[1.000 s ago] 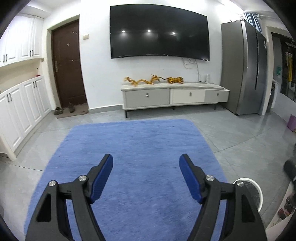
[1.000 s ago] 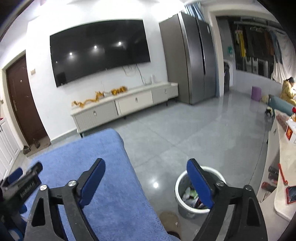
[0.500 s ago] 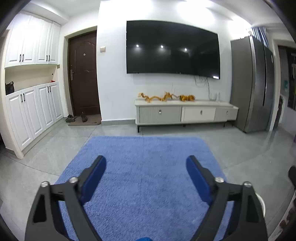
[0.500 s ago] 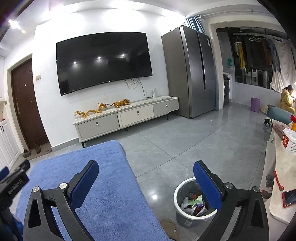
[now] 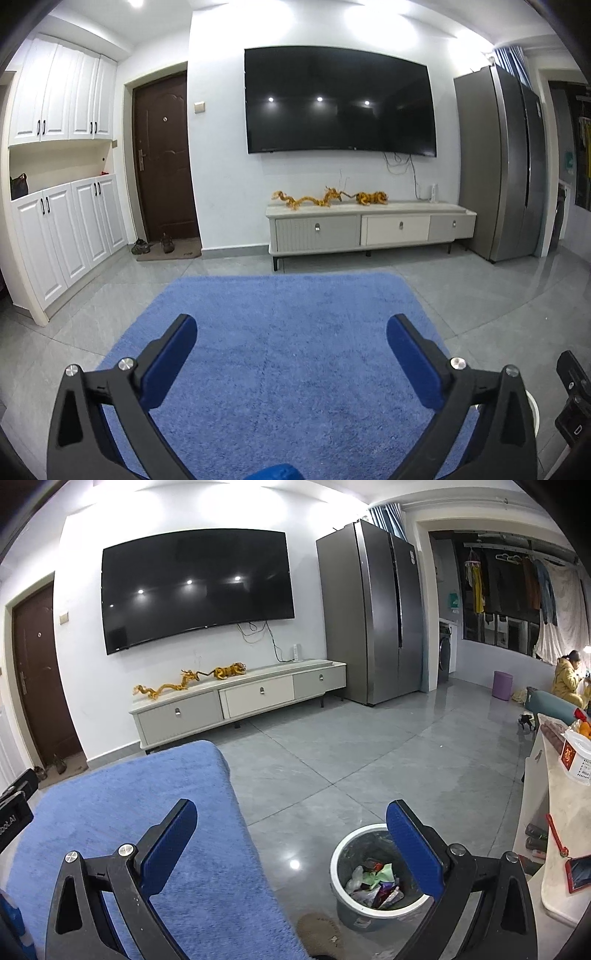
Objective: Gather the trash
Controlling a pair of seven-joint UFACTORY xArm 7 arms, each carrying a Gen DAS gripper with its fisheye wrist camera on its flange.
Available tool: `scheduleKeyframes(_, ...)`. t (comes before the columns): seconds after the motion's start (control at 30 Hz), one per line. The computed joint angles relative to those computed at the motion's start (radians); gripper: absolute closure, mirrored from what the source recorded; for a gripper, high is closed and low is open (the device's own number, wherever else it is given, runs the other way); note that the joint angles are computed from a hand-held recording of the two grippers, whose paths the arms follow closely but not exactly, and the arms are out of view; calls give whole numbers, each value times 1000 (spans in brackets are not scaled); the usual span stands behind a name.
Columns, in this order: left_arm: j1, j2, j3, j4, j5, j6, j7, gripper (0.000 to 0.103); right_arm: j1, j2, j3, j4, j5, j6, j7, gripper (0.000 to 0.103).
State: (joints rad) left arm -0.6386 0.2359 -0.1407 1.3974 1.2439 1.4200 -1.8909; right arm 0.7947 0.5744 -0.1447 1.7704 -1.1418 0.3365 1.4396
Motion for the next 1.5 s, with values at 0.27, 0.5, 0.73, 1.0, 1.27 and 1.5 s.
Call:
scheduleKeyframes(0.27, 28, 38, 27, 2, 3, -112, -8, 0, 21, 40, -35, 32, -59, 22, 52, 0)
scheduleKeyframes(0.5, 50, 31, 45, -25, 13, -188, -40, 0, 32, 63, -48, 57, -123, 51, 99, 0)
scheduleKeyframes(0.73, 77, 21, 48, -56, 40, -246, -74, 0, 28, 102, -34, 118, -158, 66, 111, 0)
scheduleKeyframes(1.0, 102, 30, 51, -59, 59, -315, -91, 0, 30, 133, -36, 157, -143, 79, 81, 0)
scheduleKeyframes(1.27, 91, 29, 56, -60, 64, -315, -83, 0, 48, 127, -61, 151, -132, 71, 71, 0)
scheduleKeyframes(1.5, 83, -7, 40, -82, 73, -278, -85, 0, 58, 84, -54, 107, -203, 71, 125, 0)
